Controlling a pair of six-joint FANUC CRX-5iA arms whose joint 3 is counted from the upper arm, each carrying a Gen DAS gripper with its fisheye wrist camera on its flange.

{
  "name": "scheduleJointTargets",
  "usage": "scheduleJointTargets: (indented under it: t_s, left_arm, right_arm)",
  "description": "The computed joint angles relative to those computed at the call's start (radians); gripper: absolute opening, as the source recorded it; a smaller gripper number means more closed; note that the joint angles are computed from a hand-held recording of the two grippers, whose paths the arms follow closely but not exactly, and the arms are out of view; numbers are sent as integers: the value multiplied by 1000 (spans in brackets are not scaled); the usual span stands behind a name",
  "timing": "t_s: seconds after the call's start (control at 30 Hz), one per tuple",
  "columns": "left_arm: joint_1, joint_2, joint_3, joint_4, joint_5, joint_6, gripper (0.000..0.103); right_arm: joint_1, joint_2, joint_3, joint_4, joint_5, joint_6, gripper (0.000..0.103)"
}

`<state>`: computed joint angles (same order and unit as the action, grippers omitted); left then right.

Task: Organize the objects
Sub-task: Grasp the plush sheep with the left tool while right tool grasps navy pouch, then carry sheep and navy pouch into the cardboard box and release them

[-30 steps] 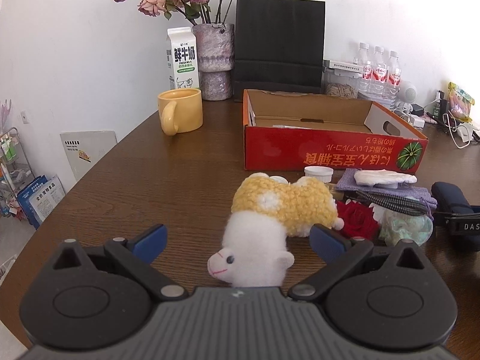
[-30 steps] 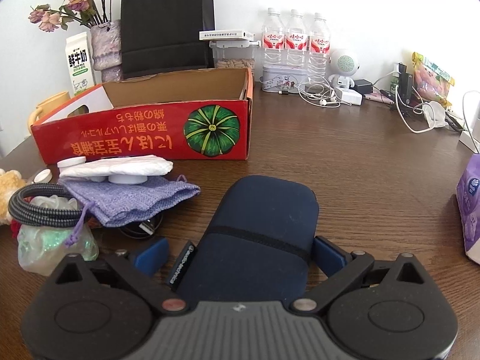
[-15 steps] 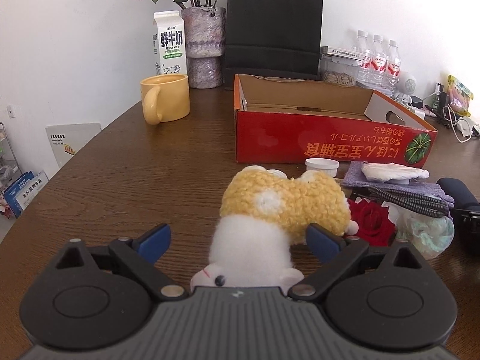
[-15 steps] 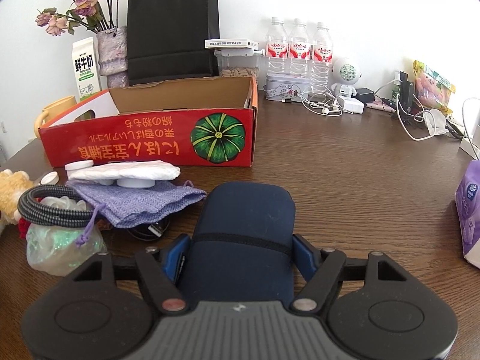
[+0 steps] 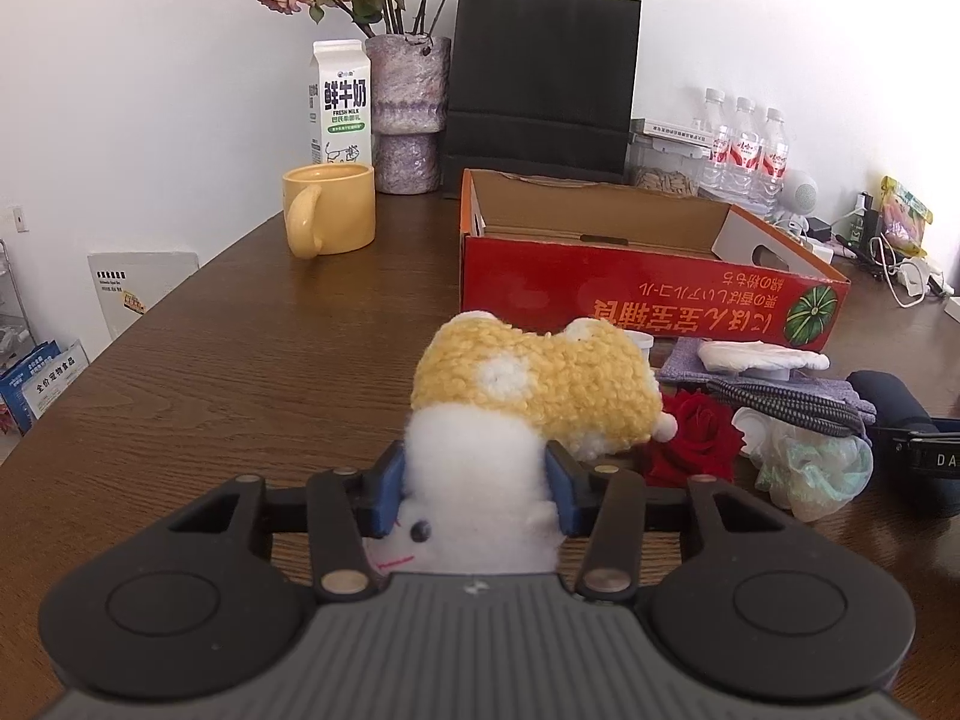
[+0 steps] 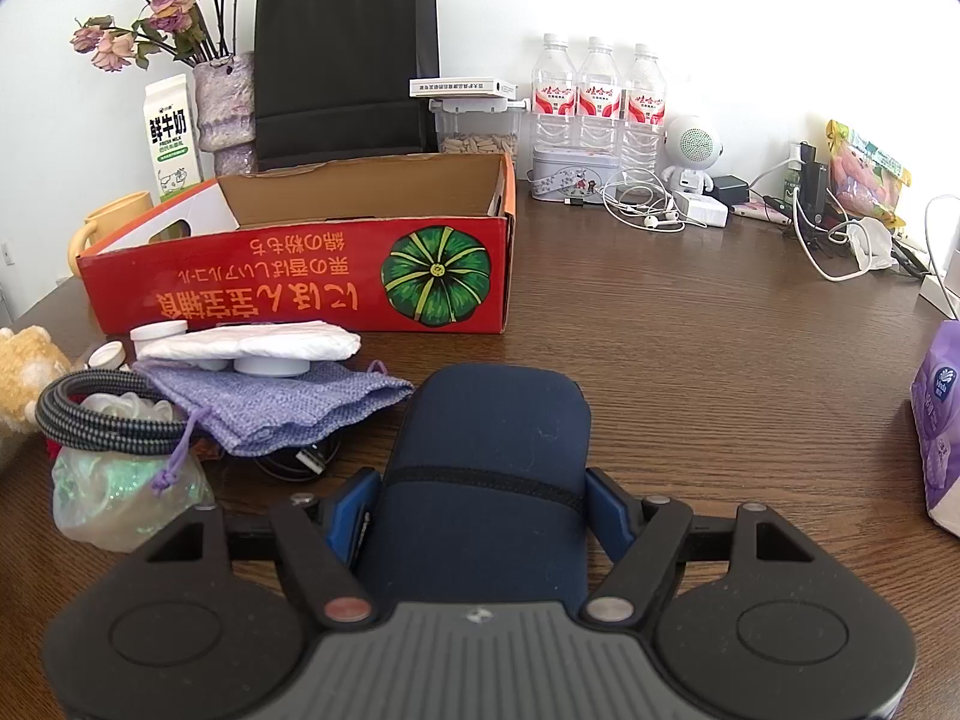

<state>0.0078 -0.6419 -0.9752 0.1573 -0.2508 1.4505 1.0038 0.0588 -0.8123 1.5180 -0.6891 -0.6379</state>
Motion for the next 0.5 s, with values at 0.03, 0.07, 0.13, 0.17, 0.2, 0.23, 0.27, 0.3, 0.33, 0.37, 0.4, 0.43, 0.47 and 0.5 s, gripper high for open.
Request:
scheduleJointTargets:
  t_s: [0.03,0.07,0.13,0.17,0.2,0.23,0.27,0.3,0.33,0.37,0.4,0.43,0.47,0.5]
  left_arm:
    - [1,-11,-3,-2,1,5,48]
    - [2,-22,-5,-1,3,6,48]
    - [2,-40,-6,-9,3,16,48]
    - [-2,-48,5,-46,-5,54,48]
    - [-6,-55,14,-77,-12,85,48]
    - [-8,-63,17,-85,-16,93,48]
    - [-7,-73,14,-78,-19,87,48]
    - [-6,-82,12,-70,-21,80,48]
    - [-6,-88,12,-71,-25,80,48]
    - [-8,-96,16,-81,-31,89,48]
    - [-9,-101,19,-91,-37,99,48]
    - [-11,-105,24,-101,-42,108,48]
    - [-14,-108,31,-120,-50,127,48]
    - [-19,-108,41,-143,-57,151,48]
  right_arm:
    - [0,0,0,0,0,0,72]
    - [0,0,0,0,0,0,72]
    - [0,0,-1,3,0,-6,71]
    - [1,-1,-2,5,-2,-10,70]
    - [2,-2,-3,9,-5,-16,69]
    - [6,-4,-8,16,-11,-29,67]
    - [7,-7,-13,27,-16,-43,66]
    - [8,-12,-20,40,-20,-60,65]
    - [10,-17,-28,53,-24,-77,64]
    - [13,-23,-36,68,-31,-96,63]
    - [19,-27,-44,84,-43,-111,63]
    - [27,-29,-50,95,-59,-120,63]
    - [40,-32,-57,110,-82,-130,63]
    - [52,-34,-62,118,-100,-134,63]
